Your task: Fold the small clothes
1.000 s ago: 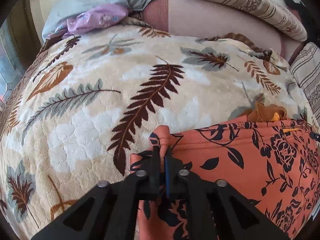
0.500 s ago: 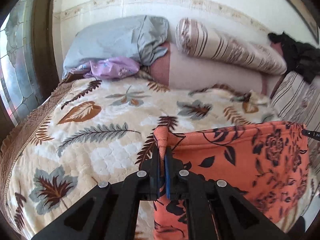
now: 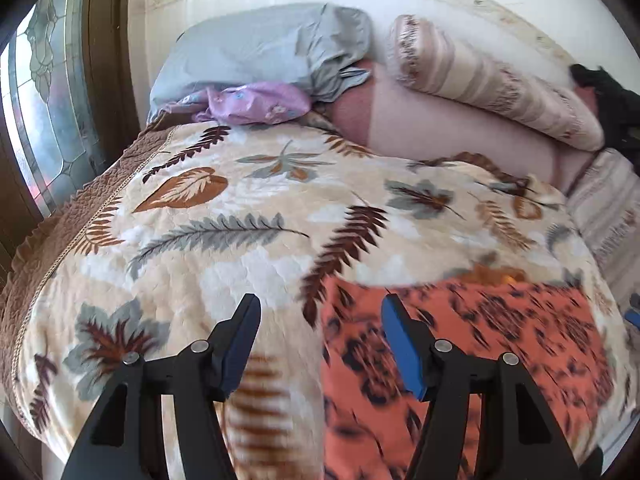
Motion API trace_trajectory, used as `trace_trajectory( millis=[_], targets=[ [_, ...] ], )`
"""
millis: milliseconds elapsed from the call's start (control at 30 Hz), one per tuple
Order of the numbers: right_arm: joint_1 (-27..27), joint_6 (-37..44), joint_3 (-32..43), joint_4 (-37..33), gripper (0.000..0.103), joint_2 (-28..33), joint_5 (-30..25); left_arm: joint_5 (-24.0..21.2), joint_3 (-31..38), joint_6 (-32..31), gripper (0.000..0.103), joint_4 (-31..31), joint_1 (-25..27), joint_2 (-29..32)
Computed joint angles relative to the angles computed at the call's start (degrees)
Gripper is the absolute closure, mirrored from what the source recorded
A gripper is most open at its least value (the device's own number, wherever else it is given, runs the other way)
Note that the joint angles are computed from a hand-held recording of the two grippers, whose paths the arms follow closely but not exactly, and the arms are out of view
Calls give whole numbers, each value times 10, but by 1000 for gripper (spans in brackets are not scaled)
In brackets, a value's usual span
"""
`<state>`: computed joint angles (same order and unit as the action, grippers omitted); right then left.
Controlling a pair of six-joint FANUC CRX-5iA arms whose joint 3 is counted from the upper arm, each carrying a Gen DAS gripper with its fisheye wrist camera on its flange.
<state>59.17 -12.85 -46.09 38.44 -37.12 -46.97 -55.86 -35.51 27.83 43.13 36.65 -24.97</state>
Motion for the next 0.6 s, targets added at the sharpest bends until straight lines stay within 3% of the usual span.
trace_trajectory(
  millis=[100, 167, 200, 267, 300, 367, 433, 467, 533, 600],
  targets=[
    [52, -64, -54, 27, 30, -56, 81, -87, -47, -23, 39, -7, 63, -68],
    [75, -161, -105, 60, 22, -79, 125, -98, -77, -12, 39, -58, 74, -90],
    [89, -173, -115, 48, 22, -77, 119, -86, -80, 18, 41, -116, 61, -83],
    [120, -198, -119, -12, 22, -57, 53, -88, -103, 33, 43, -142, 84, -80],
    [128, -251, -139, -13, 34, -67, 50, -93, -117, 7, 43, -125, 103, -103],
    [172, -339, -160, 38, 35, -120, -2, -109, -109, -3, 43, -131, 119, -123],
    [242, -400, -161, 98, 32, -150, -95, -116, -122, -33, 43, -92, 152, -154],
    [262, -422, -167, 124, 27, -160, -114, -117, -123, -37, 43, -84, 158, -160],
    [265, -443, -183, 151, 20, -171, -93, -118, -124, -39, 40, -73, 155, -159],
    [244, -420, -185, 100, 20, -161, -65, -107, -111, -16, 35, -96, 127, -142]
  ],
)
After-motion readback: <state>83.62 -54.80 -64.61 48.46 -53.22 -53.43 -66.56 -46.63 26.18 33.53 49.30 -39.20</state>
